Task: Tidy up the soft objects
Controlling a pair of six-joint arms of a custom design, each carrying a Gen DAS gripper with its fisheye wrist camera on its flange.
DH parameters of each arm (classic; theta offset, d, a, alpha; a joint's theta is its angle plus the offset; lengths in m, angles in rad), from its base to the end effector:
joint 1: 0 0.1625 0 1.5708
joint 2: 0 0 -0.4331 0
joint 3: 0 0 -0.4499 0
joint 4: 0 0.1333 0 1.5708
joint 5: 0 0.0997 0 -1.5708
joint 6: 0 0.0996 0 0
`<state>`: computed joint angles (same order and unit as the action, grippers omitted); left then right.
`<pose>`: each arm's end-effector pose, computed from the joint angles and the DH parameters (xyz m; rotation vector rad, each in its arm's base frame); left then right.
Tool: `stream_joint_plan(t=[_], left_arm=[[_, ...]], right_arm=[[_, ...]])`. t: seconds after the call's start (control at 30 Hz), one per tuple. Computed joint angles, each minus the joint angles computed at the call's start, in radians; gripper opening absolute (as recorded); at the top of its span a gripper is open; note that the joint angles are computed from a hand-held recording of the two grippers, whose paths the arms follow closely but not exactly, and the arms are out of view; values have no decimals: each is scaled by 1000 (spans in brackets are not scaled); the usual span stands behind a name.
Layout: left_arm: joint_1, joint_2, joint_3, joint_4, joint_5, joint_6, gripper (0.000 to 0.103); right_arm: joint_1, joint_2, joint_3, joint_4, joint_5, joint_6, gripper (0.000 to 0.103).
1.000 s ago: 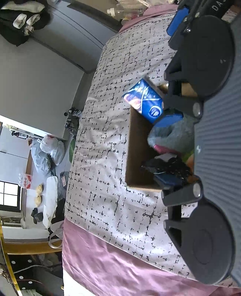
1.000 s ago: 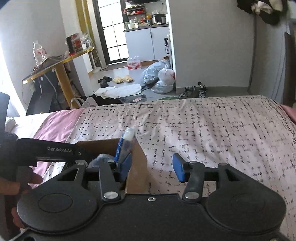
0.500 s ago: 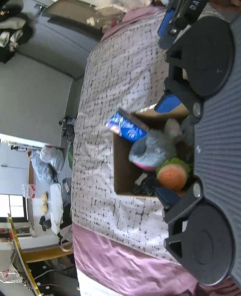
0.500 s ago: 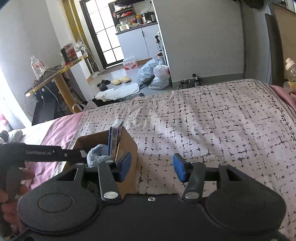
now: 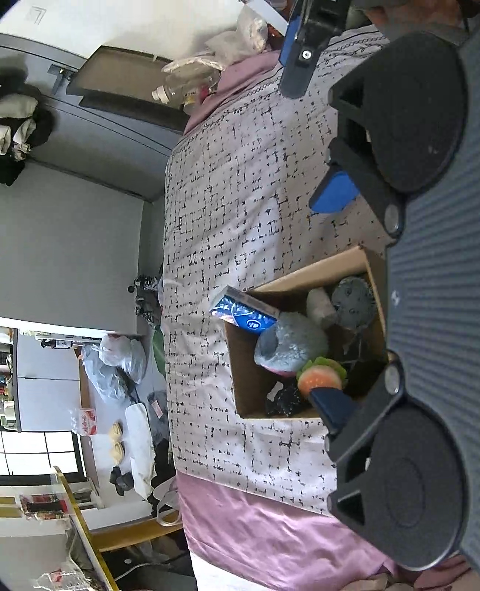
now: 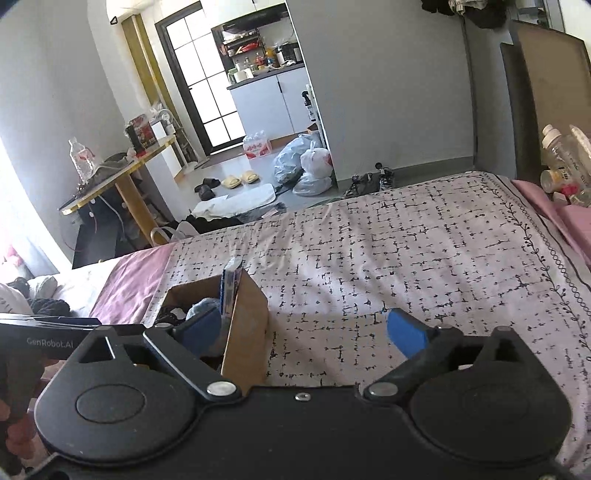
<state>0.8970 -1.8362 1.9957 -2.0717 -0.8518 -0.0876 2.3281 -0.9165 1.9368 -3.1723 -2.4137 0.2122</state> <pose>-0.1251 -0.4755 0.4717 0.5661 2.4354 -0.7477 0.4678 -0.4091 0.1221 0.3378 -2.4096 1.1419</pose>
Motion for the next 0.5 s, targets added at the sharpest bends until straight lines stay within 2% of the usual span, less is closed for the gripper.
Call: stream_joint_plan(t=[0.13, 0.27, 0.5], left_arm=[[-20, -32, 5, 19, 3, -7, 103], [-54, -71, 23, 27, 11, -6, 103], [-104, -132, 42, 61, 11, -23, 103]], right_arm=[[19, -30, 18, 31, 0, 4, 103], [29, -65, 40, 70, 30, 44, 103], [58, -100, 60, 91, 27, 45, 103]])
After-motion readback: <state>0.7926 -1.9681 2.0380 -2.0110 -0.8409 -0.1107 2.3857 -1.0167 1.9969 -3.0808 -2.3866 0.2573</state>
